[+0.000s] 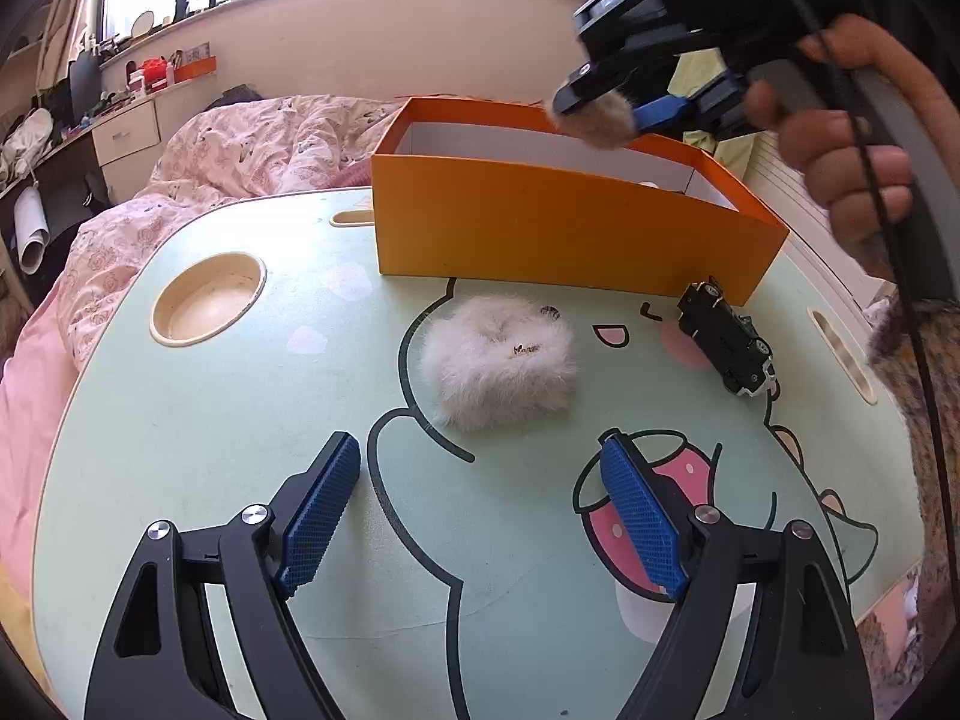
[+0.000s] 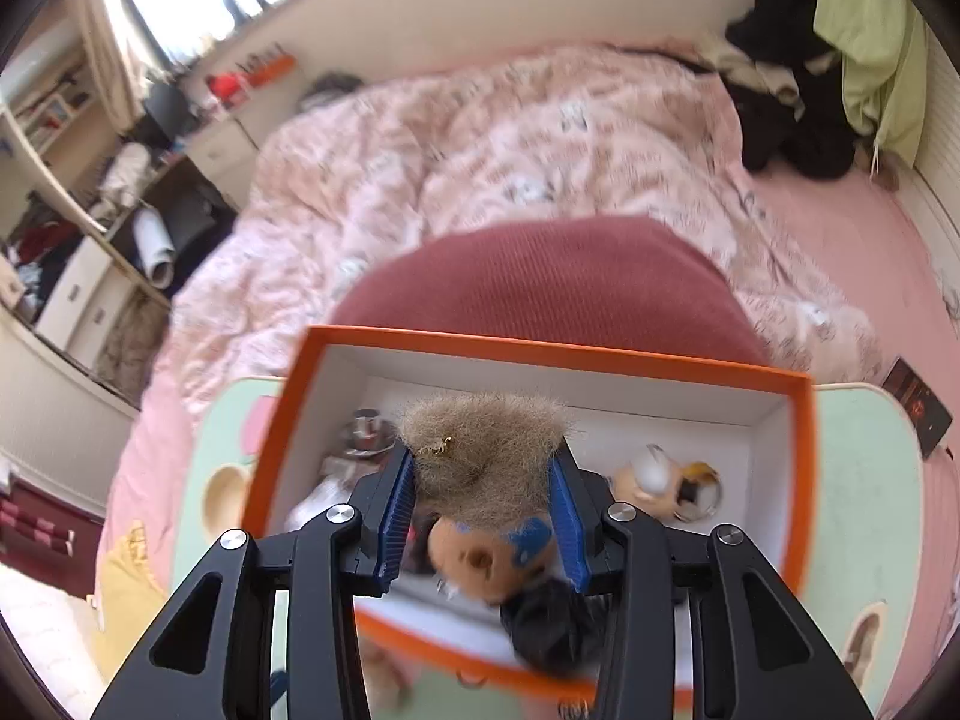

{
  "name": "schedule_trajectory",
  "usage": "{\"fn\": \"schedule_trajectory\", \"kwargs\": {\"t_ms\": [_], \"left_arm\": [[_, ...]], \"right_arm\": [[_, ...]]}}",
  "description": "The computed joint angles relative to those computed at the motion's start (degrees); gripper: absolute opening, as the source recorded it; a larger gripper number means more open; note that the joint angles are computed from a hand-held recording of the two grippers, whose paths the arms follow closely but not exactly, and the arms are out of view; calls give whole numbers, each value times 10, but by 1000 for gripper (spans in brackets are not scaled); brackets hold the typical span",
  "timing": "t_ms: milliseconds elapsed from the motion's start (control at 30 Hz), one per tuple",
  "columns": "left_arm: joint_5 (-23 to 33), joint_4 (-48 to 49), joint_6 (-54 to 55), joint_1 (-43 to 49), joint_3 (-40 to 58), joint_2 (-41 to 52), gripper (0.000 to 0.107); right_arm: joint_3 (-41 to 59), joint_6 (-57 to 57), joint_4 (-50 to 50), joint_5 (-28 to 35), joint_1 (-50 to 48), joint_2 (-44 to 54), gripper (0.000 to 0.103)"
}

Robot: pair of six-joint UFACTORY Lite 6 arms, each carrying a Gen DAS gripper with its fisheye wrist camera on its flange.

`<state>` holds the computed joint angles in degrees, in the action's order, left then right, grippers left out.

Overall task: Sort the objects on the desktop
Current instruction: 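Lift the brown pompom out and release it on the table with the right tool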

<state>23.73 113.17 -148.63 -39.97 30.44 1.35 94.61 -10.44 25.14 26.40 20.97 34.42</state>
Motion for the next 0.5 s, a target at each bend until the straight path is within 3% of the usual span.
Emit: {"fn": "schedule_trajectory", "kwargs": {"t_ms": [167,267,400,500], "left_arm": [[0,0,0,0,-1,0,82],[0,-2,3,0,-1,-1,82],[5,-29,28,-7,5,4,82],[5,-30,28,-8,4,3,82]], "right_arm": [[-286,-252,223,-41,-20,-220,40],[-424,-408,376,-53,-24,-298,40],[-529,-566,530,-97,15,-341,41],[-543,-671,635,-151,52,-325,49]]}}
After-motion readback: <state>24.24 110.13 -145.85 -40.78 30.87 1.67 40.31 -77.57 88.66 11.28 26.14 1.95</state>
